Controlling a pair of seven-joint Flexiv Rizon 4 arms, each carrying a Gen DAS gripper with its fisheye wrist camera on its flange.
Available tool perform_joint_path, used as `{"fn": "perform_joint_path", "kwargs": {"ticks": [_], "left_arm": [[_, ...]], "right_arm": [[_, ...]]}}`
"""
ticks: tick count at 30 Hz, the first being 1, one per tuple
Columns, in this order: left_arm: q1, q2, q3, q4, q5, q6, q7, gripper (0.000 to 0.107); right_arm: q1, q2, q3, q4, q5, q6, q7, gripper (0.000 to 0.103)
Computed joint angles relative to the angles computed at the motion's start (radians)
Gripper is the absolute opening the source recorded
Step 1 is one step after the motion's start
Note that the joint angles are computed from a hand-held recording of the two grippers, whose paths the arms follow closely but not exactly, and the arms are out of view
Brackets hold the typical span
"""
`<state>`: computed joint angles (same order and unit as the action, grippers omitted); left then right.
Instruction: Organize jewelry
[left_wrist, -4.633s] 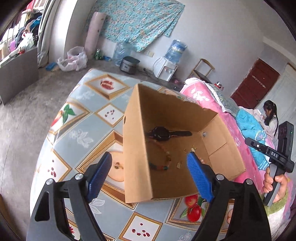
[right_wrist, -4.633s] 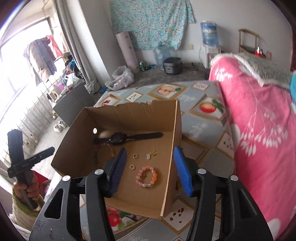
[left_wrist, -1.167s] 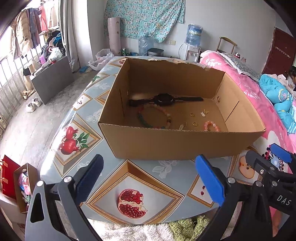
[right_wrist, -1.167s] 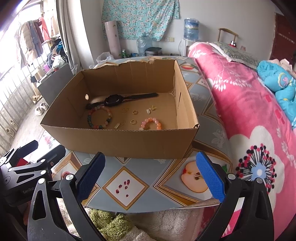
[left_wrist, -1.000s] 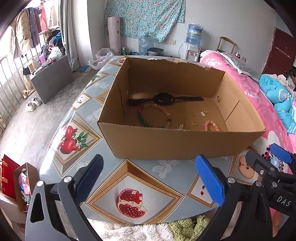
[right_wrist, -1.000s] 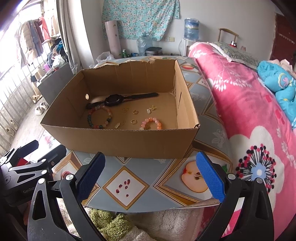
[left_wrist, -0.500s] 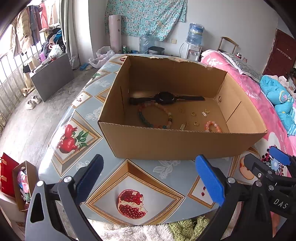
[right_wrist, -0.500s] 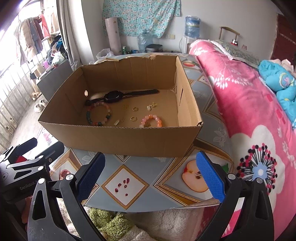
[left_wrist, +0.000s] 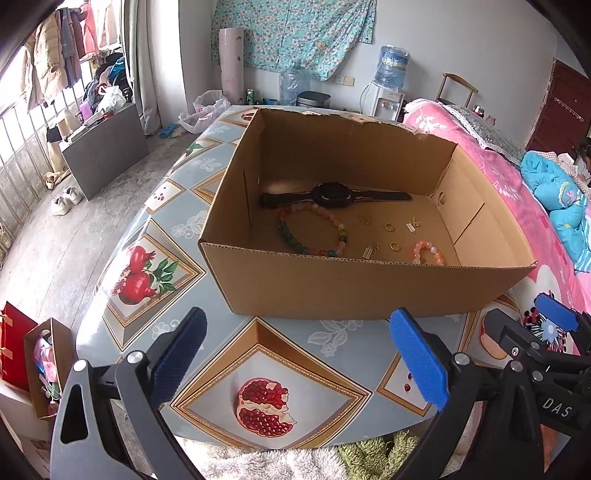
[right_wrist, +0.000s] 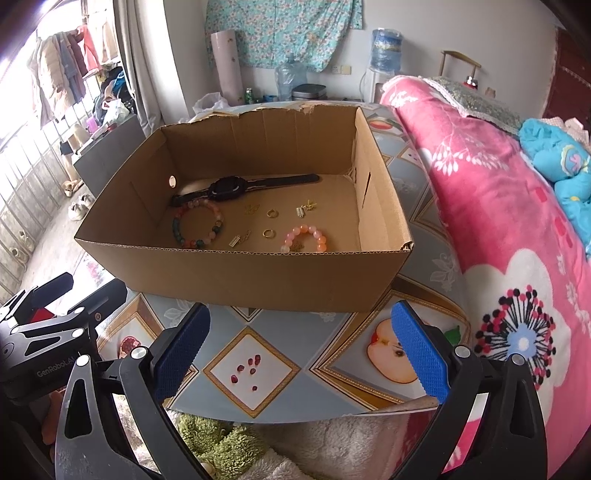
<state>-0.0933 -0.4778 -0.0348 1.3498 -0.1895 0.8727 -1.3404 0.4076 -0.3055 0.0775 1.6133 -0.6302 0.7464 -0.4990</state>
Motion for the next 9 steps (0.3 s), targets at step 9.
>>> {"fn": "perform_joint_path", "kwargs": {"ticks": [9], "left_arm": [[-0.003, -0.002, 0.003, -0.005, 0.009, -0.008, -0.014, 0.098]], "right_arm": [[-0.004, 0.004, -0.001, 0.008, 0.0, 0.005, 0.007, 0.095]]}}
